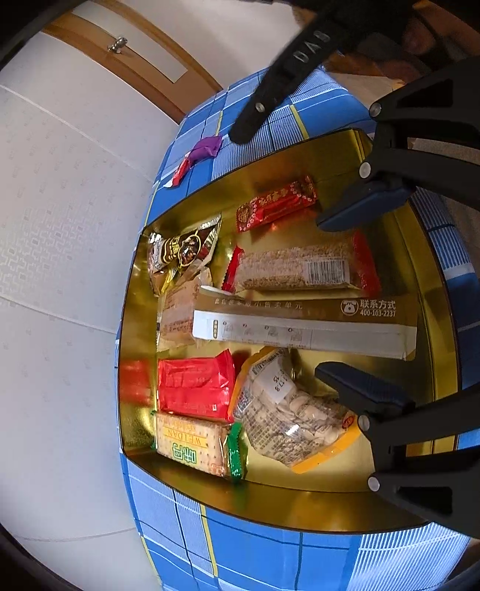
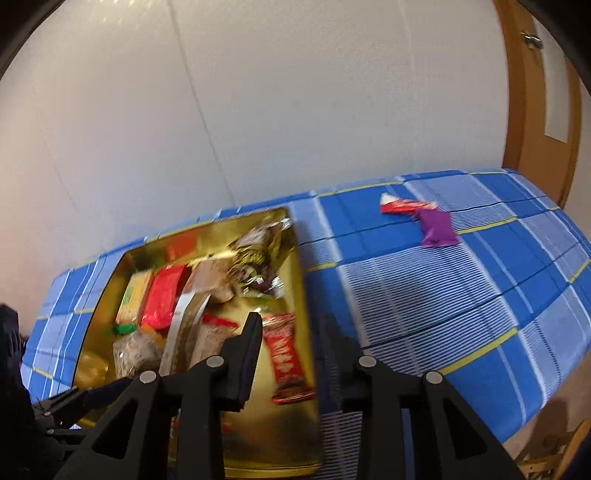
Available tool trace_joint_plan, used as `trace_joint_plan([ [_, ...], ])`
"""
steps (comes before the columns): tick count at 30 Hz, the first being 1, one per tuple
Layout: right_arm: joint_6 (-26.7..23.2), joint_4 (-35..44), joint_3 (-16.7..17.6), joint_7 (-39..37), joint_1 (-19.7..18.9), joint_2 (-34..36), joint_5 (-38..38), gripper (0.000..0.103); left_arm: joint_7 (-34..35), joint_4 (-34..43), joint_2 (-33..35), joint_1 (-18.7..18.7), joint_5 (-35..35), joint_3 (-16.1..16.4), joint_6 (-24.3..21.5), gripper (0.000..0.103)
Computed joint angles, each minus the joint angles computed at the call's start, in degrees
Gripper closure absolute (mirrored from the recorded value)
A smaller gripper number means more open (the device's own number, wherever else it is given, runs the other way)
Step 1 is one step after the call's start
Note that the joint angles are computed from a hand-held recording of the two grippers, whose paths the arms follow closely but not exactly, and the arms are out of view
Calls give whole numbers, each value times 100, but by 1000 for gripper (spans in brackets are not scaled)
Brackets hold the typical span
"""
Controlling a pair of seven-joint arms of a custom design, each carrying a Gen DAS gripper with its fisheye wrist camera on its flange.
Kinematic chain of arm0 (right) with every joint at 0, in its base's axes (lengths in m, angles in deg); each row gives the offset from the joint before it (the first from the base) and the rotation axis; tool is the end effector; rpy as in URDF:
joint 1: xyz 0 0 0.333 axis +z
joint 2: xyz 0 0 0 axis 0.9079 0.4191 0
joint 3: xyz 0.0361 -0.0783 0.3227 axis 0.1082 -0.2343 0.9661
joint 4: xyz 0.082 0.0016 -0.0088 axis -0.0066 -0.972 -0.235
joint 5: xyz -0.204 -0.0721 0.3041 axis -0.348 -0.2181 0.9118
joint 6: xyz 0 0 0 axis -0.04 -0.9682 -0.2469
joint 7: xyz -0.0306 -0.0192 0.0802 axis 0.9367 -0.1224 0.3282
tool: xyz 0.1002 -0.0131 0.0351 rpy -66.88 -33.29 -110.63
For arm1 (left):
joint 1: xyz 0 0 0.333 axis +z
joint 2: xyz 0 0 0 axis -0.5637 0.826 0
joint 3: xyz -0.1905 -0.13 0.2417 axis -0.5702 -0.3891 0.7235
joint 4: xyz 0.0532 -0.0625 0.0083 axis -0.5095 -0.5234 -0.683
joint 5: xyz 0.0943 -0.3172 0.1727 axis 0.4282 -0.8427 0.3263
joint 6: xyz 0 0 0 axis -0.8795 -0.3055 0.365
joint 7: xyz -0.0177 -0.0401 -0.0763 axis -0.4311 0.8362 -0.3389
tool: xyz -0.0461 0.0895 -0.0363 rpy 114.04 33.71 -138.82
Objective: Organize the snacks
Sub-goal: 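Move the right tool to the purple sachet and grasp it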
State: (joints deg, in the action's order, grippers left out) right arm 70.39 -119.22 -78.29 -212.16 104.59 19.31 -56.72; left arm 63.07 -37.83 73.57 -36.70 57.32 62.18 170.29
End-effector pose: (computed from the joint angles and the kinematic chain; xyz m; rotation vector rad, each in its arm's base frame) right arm 0.6060 0.3826 0.3542 -1.4520 1.8921 -0.6712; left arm 0.6359 -0.2095 0.3298 -1.8491 2.1896 -0.8893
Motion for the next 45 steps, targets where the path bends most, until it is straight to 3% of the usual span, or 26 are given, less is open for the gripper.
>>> trace_joint_plan([
  [7,47,-631,-227,983,-23,-373,-629,70,48,161,2,-183,170,48,-202,29],
  [13,-158,-1206,-11,1391,-442,-601,-977,70,151,551,96,-411,265,55,-478,23],
  [23,217,-1432,98,3102,-1038,-600,-2557,70,-107,2340,844,-1248,707,417,-1550,21],
  [27,549,-919,378,2450,-1557,-282,-2094,70,-319,2990,1217,-1526,940,591,-1824,21],
  [29,561,-500,570,1345,-1820,-18,-1281,61,-386,3162,1330,-1572,993,618,-1921,21],
  [32,200,217,1033,-293,-2243,432,-20,61,-390,3330,1446,-1591,1068,625,-2018,21],
  [36,187,1071,1419,-1386,-2683,1045,1095,61,-388,3663,1636,-1647,1200,697,-2191,21],
  [40,19,1567,1327,-1981,-2610,1397,1470,62,-430,4176,1902,-1702,1295,776,-2489,21],
  [45,517,1151,888,-1979,-2368,1270,1601,86,-429,4695,2153,-1820,1440,847,-2652,21],
])
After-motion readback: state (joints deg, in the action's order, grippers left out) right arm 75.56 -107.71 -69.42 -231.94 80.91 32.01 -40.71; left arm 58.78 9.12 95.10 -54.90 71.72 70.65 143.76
